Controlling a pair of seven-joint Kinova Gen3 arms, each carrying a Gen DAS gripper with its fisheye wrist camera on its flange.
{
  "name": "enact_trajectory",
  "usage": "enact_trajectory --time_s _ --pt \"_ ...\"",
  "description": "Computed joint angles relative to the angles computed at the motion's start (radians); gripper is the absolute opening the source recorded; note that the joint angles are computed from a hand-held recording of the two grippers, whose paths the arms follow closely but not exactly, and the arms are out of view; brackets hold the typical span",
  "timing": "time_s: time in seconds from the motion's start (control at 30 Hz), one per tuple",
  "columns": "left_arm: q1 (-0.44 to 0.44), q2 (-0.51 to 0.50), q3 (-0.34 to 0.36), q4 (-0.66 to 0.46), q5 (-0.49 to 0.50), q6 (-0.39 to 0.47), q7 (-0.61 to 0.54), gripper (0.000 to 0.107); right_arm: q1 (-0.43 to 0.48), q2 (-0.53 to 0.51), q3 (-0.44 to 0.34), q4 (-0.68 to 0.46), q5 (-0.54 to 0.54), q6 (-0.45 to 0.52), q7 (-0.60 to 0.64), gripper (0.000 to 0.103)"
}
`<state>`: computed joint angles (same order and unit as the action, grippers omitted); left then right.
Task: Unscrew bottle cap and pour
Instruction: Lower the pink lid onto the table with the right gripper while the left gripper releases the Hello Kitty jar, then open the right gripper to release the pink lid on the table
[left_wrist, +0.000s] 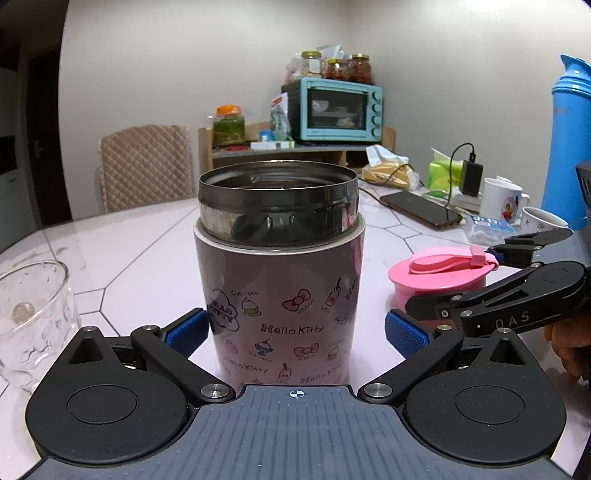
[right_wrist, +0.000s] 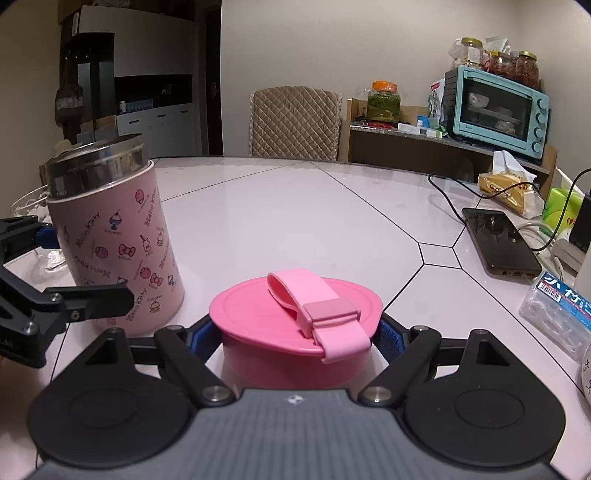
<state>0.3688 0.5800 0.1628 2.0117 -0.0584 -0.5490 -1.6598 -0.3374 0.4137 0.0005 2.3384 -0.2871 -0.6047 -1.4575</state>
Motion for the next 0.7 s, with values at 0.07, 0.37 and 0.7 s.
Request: enact_trajectory --time_s 0.07,0.37,0.7 --pt "-0.004 0.0 0.003 0.001 -0.007 0.002 0.002 0.103 0.003 -0.001 -0.001 -0.003 0.004 0.009 0.0 0.085" --pt "-0.013 -0.001 0.011 0.002 -0.029 0.007 0.01 0.103 -0.003 -0.002 0.005 -0.01 0.002 0.038 0.008 0.086" --pt "-0.009 -0.004 0.009 0.007 -0.03 0.007 0.011 0.103 -0.009 -0.005 0.01 -0.007 -0.007 0.048 0.017 0.086"
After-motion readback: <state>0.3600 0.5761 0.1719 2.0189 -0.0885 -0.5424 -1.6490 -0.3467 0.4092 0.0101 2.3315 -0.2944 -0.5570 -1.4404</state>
